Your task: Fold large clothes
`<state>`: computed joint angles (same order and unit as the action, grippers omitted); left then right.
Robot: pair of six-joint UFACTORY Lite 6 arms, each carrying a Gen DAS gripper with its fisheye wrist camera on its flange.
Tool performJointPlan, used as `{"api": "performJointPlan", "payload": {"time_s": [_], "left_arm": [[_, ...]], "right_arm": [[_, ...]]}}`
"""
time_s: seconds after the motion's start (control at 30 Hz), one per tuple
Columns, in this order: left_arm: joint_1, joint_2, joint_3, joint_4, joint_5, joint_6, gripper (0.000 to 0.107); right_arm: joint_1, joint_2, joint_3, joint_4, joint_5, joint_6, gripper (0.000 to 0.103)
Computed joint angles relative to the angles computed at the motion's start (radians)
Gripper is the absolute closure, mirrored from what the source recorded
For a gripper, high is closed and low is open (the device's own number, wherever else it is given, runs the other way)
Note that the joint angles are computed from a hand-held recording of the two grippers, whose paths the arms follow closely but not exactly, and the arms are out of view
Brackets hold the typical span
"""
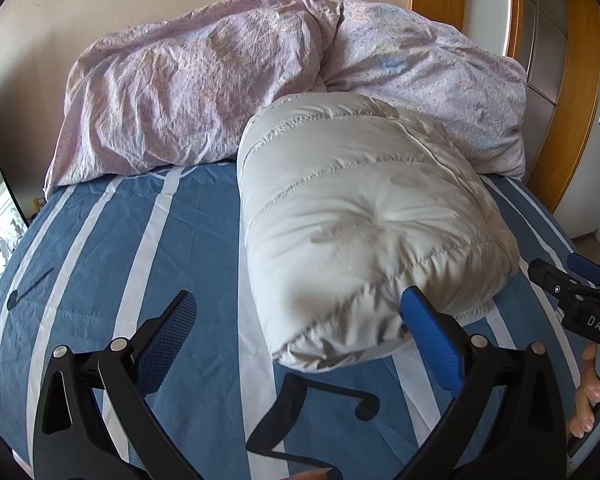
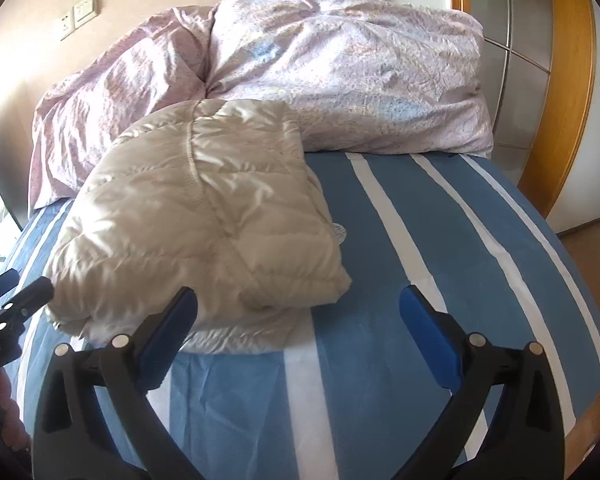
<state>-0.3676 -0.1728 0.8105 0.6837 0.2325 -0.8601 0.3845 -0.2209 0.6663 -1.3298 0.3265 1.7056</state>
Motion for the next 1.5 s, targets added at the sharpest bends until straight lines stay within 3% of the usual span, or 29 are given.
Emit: {"api": "performJointPlan", "payload": {"time_s": [0.3,0.6,1.13,1.5], "left_arm": [[-0.036,-0.150,-0.100,-0.166,0.092,0.125,0.005],[-0.066,-0.265,-0.146,-0.197,0.177,0.134,0.005],[-0.125,-0.327,-0.145,-0.384,0.252,0.266,0.005],[-0.191,-0.378,-0.163,-0.315,0.317,0.168,0.005]], "right_arm": [[0.184,-0.129,-0.089,0.146,0.133,-0.077,0.002],[0.258,-0.264,-0.146,0.277,0.216,-0.166,0.002],[0.349,-0.369,-0.183,0.386,0.310,-0.224,0.002],[0.448,-0.409,-0.183,0.382,0.400,-0.197,0.002]]}}
